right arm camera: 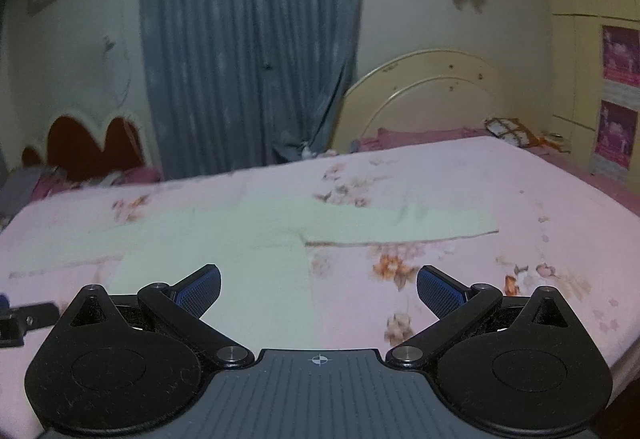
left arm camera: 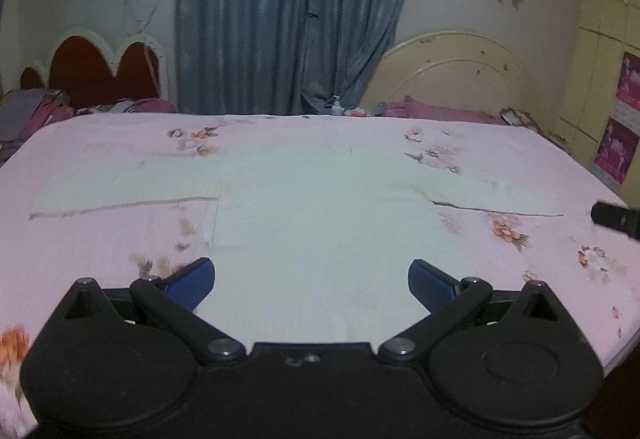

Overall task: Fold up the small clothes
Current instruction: 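Reach the right gripper to the sweater's side edge and close on it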

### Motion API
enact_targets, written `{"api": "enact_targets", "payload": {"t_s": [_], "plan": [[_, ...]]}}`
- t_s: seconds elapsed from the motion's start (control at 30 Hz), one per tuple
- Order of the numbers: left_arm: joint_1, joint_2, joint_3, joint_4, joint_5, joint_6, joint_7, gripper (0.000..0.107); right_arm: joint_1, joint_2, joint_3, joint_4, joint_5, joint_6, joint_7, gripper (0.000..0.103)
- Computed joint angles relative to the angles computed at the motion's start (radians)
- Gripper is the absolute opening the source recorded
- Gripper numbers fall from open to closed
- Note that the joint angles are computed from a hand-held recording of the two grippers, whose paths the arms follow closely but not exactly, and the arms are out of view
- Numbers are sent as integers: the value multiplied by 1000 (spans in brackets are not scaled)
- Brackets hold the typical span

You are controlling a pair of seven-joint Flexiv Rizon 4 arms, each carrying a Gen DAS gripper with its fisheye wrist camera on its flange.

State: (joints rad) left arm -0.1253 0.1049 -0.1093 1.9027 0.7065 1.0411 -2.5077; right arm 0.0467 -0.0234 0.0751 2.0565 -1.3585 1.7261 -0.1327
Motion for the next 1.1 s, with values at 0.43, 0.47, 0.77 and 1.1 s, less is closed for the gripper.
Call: {"api": "enact_targets", "payload": {"t_s": [0.43,0.47,0.77,1.1], "plan": [[1,-208,93,-167,10,162,43,89,94,-185,-132,-266,-208,-60,273,102],[-7,-232,101,-186,2,168,45,87,71,-207,-131,-304,-265,-48,330,102],[-93,-493,165,-464,-88,50,89,88,-39,-486,15,-502,353,-182,-196,53],[-164,-759,219,-789,-265,-163,263,90,-164,-794,198,-853,763,-471,-500,35]]}}
